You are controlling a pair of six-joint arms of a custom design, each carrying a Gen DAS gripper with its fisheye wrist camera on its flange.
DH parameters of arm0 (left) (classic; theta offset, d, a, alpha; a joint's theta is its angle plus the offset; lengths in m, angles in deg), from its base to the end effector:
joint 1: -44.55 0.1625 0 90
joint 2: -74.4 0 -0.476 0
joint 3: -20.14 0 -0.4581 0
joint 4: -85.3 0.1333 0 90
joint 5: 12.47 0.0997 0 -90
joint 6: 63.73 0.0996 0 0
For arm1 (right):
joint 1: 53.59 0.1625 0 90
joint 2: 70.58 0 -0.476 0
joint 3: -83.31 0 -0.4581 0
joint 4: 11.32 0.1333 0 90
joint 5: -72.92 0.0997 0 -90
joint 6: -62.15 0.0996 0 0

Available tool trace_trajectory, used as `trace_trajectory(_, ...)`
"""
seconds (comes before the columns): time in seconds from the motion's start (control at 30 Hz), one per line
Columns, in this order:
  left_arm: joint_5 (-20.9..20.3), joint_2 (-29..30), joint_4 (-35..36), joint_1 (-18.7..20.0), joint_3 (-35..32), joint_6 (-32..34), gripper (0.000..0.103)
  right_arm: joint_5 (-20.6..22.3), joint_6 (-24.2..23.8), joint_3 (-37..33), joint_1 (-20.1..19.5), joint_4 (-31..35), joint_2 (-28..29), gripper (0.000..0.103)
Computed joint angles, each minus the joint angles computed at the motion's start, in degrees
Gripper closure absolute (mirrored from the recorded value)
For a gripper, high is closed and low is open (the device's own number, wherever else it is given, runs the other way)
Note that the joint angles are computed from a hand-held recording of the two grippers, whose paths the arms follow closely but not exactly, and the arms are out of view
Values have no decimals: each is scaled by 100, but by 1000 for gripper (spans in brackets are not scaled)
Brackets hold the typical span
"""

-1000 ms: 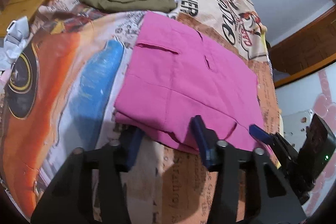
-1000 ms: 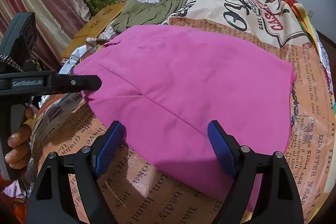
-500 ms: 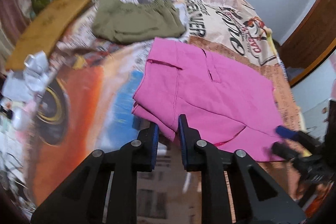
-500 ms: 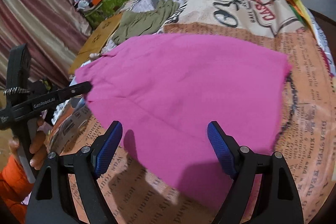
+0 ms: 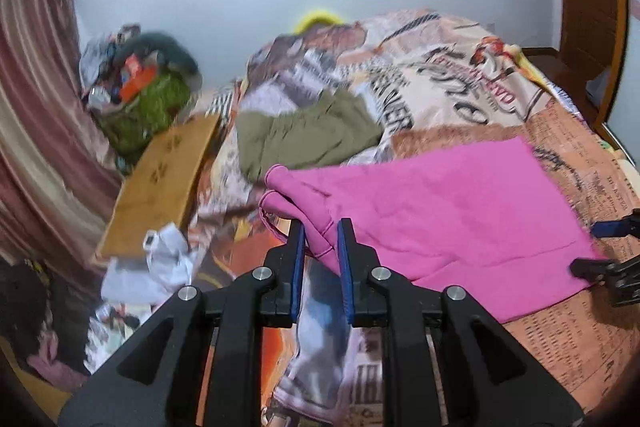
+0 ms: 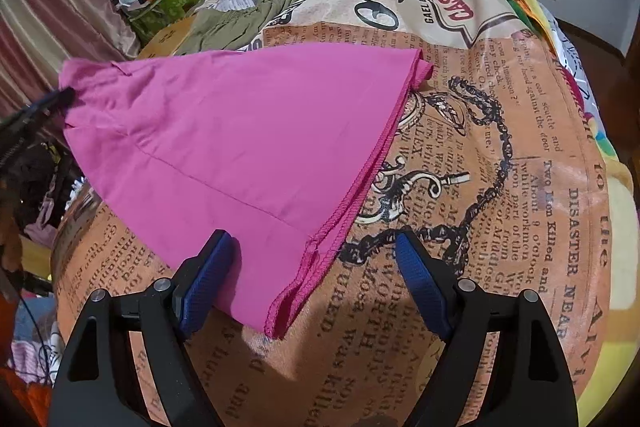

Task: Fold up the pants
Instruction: 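Grasp the trousers' pocket edge with the left gripper and lift it up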

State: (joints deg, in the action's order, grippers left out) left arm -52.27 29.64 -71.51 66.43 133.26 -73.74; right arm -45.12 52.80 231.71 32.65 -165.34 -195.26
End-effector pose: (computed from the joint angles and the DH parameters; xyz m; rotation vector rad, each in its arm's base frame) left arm -0.4831 -0.4201 0.0054 1.1593 2.0559 -0.6720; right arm 0.0678 -0.2865 0.3671 -0.1053 -2.4701 0.8273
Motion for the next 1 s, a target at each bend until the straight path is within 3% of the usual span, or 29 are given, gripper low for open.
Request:
trace_trajectory(0.07, -131, 8, -166, -59, -61, 188, 91, 20, -8, 8, -10, -38, 13, 20)
trace_trajectory(0.1, -218, 24, -319, -96, -98, 359, 100, 24, -7, 24, -9, -55, 9, 20)
trace_trajectory(0.3, -923, 164, -721, -309, -369, 1182, 100, 113, -25, 35, -74, -95, 6, 18)
trace_trajectory(0.47, -1725, 62, 312, 29, -642, 330, 98, 194, -53, 51, -123, -119, -24, 18)
trace_trajectory(0.57, -2135, -60, 1005, 415, -736, -424, 87, 220, -86, 62, -146, -129, -42, 18)
trace_trajectory(0.63, -2220, -129, 1375, 634, -744, -862, 64, 240, -94, 73, -159, -143, -50, 17)
trace_trajectory(0.73, -2353, -236, 1620, 898, -679, -1393, 46, 279, -118, 98, -188, -186, -72, 17)
trace_trajectory(0.83, -2748, -350, 1950, 1176, -626, -1918, 37, 292, -112, 115, -204, -209, -85, 16)
trace_trajectory(0.97, -3755, -486, 1981, 1595, -504, -2525, 34, 261, -84, 111, -185, -193, -76, 15)
trace_trajectory(1.0, -4163, -506, 1829, 1737, -442, -2718, 34, 259, -88, 103, -190, -192, -66, 15)
